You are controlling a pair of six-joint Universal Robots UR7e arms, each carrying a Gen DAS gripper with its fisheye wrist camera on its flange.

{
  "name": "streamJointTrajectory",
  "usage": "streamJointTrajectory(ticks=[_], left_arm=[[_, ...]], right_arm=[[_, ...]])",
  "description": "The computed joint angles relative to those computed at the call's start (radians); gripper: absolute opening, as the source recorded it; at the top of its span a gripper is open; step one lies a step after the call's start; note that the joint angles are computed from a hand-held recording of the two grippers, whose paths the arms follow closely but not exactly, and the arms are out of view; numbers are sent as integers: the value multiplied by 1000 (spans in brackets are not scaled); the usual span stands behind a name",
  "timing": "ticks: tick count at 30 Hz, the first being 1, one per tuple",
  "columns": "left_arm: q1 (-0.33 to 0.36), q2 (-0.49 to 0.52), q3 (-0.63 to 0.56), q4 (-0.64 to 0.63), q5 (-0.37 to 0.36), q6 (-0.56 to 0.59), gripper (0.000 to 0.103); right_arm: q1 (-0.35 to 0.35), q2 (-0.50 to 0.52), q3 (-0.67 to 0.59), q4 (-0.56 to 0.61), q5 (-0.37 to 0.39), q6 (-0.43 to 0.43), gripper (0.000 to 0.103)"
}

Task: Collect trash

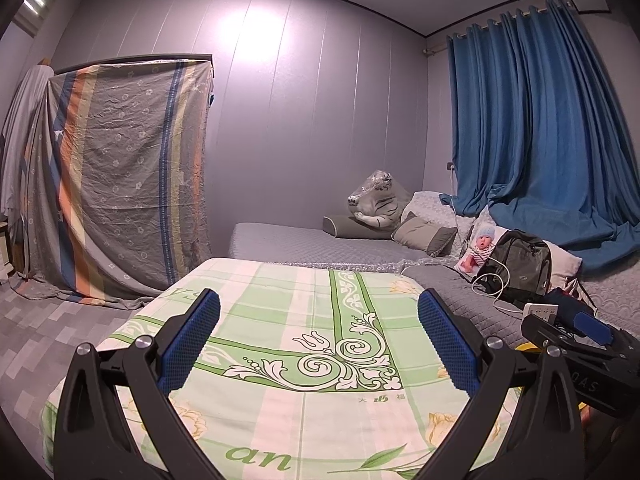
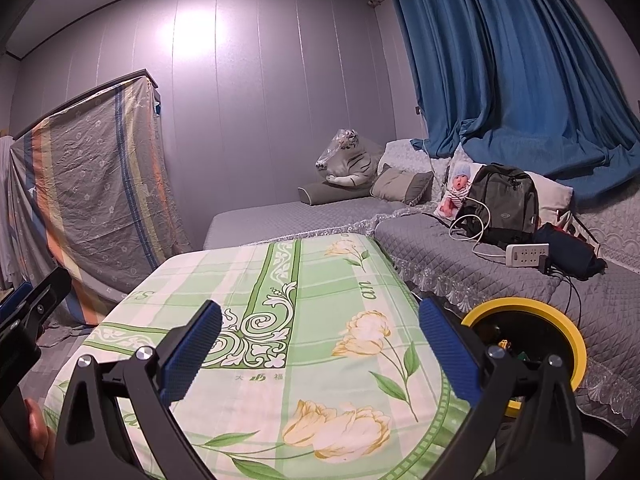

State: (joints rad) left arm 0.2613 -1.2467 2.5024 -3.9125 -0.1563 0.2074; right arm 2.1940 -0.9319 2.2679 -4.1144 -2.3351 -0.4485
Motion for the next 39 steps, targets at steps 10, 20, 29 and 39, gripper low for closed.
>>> streamJointTrajectory(ticks=[10, 20, 29, 39], left_arm=[[4, -20, 8, 63, -8, -50, 95], [7, -27, 10, 91, -11, -74, 95], [9, -36, 17, 127, -13, -106, 95], [20, -46, 20, 153, -22, -130, 95]], right_arm=[[-2, 1, 2, 9, -3, 14, 95], [-1, -1, 1, 13, -3, 16, 95], [0, -2, 1, 17, -6, 19, 95], [9, -1, 4, 25, -17, 39, 95]])
